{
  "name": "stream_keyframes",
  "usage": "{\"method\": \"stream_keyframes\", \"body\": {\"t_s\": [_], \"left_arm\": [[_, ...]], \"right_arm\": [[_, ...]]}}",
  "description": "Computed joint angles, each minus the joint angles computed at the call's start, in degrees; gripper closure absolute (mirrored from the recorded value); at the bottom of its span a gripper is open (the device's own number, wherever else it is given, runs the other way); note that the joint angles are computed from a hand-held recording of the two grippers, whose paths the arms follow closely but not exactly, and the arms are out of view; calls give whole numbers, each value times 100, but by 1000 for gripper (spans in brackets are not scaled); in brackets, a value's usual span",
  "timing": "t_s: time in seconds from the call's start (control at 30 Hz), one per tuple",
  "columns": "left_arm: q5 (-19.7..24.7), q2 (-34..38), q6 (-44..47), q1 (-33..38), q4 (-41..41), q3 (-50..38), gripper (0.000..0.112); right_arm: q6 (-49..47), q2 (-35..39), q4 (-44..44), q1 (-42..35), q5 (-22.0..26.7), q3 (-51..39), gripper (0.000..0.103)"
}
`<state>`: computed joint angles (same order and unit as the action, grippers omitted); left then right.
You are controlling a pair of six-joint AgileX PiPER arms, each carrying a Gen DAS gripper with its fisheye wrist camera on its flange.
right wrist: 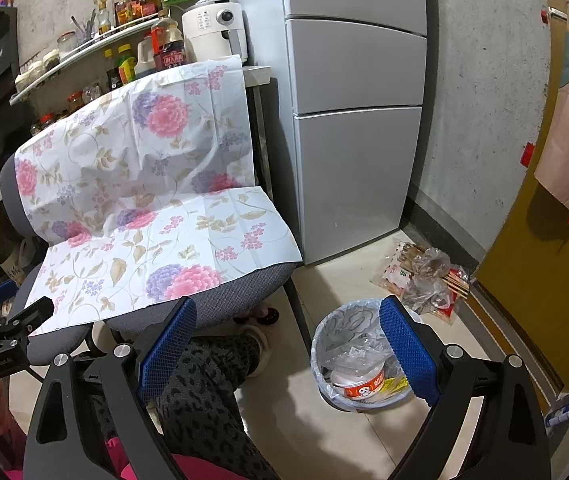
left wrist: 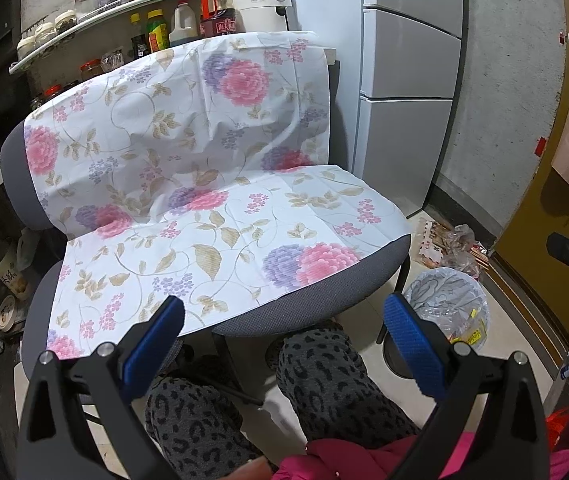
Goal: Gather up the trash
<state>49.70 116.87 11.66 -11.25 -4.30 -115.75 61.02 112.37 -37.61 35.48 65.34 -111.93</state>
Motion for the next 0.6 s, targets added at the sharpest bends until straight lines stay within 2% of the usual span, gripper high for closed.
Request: {"method": "stream_keyframes", "body": {"t_s": [0.6], "left_arm": [[15,15,49,24,-43,-24,16]], "right_arm": [[-2,-42,2,-24,-49,78,11]]}}
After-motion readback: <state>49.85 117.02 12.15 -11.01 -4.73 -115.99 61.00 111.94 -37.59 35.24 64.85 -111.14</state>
